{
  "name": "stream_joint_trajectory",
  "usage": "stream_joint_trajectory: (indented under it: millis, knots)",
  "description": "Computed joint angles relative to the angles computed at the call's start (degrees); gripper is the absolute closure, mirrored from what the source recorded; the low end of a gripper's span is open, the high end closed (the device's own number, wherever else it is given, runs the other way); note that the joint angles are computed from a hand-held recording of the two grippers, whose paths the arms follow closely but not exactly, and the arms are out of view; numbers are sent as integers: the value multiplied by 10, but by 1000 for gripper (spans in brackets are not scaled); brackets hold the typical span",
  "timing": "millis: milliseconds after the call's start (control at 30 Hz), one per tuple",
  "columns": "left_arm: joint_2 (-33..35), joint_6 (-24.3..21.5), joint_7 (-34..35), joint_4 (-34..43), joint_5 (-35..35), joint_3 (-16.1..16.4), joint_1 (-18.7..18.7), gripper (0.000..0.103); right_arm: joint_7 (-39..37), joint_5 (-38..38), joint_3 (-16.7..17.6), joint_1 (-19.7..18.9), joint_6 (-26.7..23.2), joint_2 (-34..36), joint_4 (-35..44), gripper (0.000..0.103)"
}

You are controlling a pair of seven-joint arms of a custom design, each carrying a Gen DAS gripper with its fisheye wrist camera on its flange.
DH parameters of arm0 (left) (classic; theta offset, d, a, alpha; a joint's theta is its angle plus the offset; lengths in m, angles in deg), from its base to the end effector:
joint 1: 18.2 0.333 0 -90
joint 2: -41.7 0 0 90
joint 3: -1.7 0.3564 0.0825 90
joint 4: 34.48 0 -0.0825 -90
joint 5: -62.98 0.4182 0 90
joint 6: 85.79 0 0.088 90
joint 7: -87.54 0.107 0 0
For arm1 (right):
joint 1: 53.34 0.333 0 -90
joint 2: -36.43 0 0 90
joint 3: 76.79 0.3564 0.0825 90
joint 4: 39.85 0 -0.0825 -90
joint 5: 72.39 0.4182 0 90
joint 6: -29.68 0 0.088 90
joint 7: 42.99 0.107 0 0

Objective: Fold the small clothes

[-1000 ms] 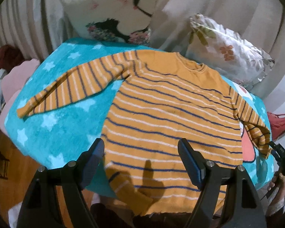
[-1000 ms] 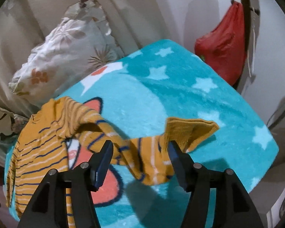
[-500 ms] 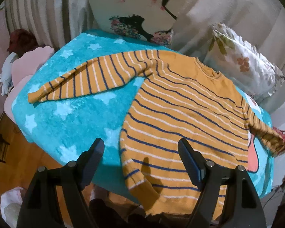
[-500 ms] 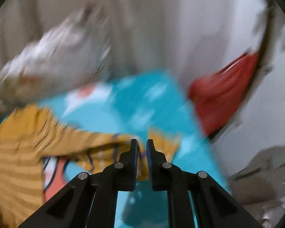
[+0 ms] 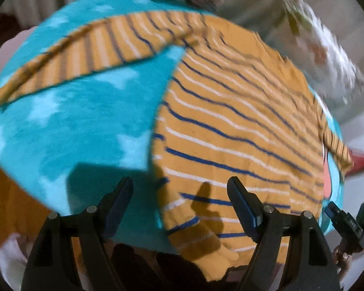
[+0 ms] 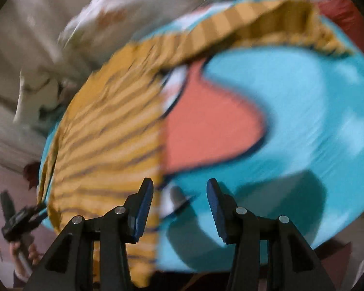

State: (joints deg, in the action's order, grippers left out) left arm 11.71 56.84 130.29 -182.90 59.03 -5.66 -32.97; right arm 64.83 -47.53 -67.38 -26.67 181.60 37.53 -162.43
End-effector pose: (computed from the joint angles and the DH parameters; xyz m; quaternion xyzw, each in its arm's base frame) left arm 0.3928 -0.1626 0.4930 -0.8381 0.5041 -0.2037 0.0441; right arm 0.4999 0.3495 0.4699 -0.6736 0.6843 0.0651 0.2717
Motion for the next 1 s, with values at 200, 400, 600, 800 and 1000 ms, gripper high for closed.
stream_joint_trajectory:
  millis: [200, 400, 600, 800, 1000]
  knots:
    - [40, -47, 126, 26, 35, -18, -30, 50, 152, -149, 17, 51, -21, 25, 28, 79]
    - [-54, -67, 207, -40, 8, 23, -43, 54, 269, -217, 23, 63, -100, -17, 8, 93]
    - [-157, -69, 251, -100, -46, 72, -29, 54, 366, -303, 40, 43, -138, -77, -12, 93]
    - [-174, -69, 225, -87, -30, 54, 8, 50, 453, -407, 34, -9, -108, -72, 16, 51]
    - [-146, -61, 125, -43, 5, 1, 39, 44, 465, -344, -29, -64, 42, -6, 51, 37]
